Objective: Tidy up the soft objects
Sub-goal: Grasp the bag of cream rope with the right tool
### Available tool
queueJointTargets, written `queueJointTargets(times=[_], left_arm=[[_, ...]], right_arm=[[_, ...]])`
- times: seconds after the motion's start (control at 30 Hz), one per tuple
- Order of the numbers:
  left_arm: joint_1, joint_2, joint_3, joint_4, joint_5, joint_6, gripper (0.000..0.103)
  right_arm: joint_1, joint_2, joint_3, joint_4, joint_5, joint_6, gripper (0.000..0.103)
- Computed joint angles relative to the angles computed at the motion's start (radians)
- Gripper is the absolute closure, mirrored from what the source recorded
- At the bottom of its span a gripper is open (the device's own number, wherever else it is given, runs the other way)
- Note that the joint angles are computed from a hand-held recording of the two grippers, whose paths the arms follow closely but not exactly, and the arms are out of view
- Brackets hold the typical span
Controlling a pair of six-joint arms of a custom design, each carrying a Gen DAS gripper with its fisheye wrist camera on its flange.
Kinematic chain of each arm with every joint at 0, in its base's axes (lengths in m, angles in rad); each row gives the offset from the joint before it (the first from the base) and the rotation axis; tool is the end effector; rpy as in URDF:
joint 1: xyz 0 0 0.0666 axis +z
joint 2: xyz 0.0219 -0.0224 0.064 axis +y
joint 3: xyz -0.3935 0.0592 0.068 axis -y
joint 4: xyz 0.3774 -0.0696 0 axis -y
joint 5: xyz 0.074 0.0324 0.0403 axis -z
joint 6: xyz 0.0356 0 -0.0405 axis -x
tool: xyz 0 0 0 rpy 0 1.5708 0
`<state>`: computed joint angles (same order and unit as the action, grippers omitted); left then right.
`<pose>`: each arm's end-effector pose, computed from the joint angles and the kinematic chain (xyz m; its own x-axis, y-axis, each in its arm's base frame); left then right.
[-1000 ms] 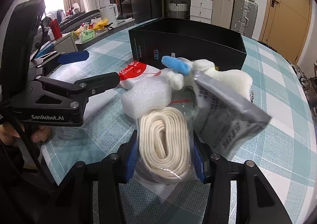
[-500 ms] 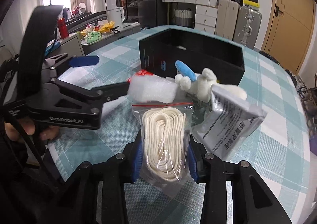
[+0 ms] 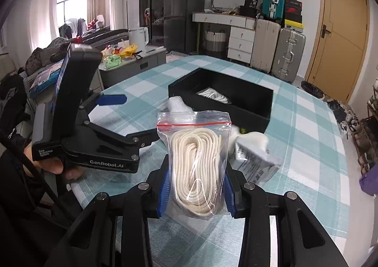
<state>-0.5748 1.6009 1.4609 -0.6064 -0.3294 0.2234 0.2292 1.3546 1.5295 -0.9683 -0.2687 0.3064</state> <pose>0.4713 -0.2920 0.3959 -0.6255 0.1554 -0.7646 0.1810 0.9821 0.0515 0.4375 0.1114 0.5179 -0.5410 -0.4248 -0.7258 -0.5911 0.8060 -0.0312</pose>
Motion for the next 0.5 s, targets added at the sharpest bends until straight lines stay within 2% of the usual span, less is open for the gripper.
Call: queueJointTargets(times=[0.5], left_arm=[[0.000, 0.028, 0.045, -0.021, 0.040, 0.003, 0.000]], right_arm=[[-0.039, 0.011, -0.009, 0.053, 0.032, -0.061, 0.065]])
